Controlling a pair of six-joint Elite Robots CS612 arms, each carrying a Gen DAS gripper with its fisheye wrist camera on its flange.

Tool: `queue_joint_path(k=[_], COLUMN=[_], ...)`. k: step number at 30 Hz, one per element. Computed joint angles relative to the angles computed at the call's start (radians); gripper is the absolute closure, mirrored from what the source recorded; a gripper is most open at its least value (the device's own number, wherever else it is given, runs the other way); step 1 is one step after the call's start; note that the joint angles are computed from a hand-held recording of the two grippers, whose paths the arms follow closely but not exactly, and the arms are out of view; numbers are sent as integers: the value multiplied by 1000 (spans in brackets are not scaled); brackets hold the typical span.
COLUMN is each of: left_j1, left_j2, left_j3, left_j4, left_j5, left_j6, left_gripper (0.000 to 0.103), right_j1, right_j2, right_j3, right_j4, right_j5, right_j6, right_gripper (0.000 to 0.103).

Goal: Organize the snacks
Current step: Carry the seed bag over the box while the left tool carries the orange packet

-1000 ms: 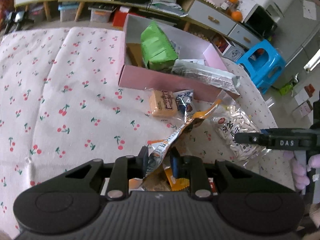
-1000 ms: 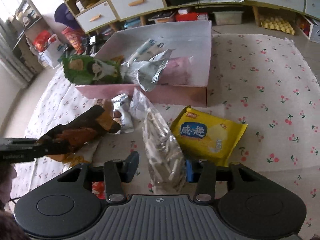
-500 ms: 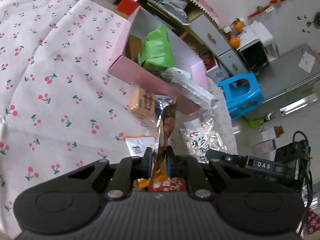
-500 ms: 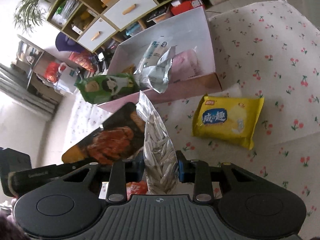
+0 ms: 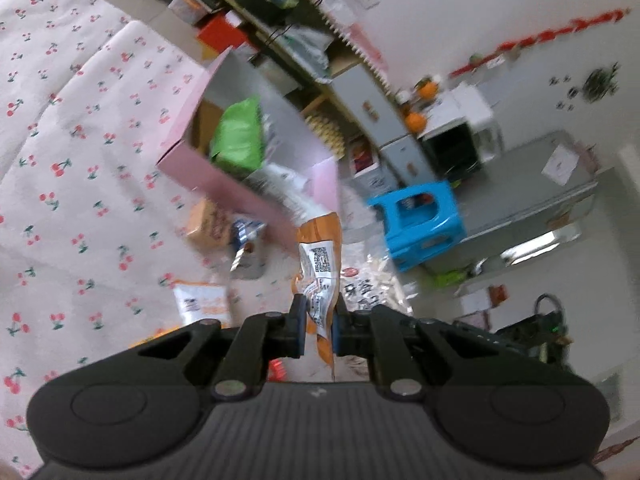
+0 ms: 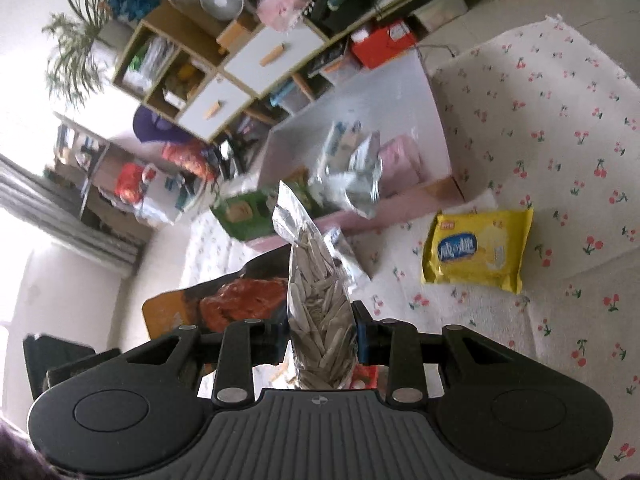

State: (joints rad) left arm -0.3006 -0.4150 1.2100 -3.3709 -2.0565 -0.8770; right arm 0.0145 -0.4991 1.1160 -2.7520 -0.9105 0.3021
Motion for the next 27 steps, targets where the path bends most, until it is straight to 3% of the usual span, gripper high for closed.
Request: queue_joint_path(k=[6, 11, 17, 21, 27], left_j1=[-7, -12, -14, -7, -4], left_j2=[9, 25, 54, 92, 144], left_j3=[-18, -66, -151, -246, -361], left_j4=[-103, -110, -49, 33, 148], left_j5=[69, 148, 225, 245, 262], left_j6=[-57, -61, -56, -77, -65], left_gripper=[93, 93, 93, 93, 93], right_j1=[-8, -12, -8, -10, -7], right_j2=[15, 51, 104, 156, 207], right_j3=[-14, -63, -157, -239, -329], right_j4=[-125, -214, -220, -208, -142], right_j5=[-5, -50, -167, -155, -178], right_j6=[121, 238, 311, 363, 365], right_gripper=[72, 72, 72, 72, 72])
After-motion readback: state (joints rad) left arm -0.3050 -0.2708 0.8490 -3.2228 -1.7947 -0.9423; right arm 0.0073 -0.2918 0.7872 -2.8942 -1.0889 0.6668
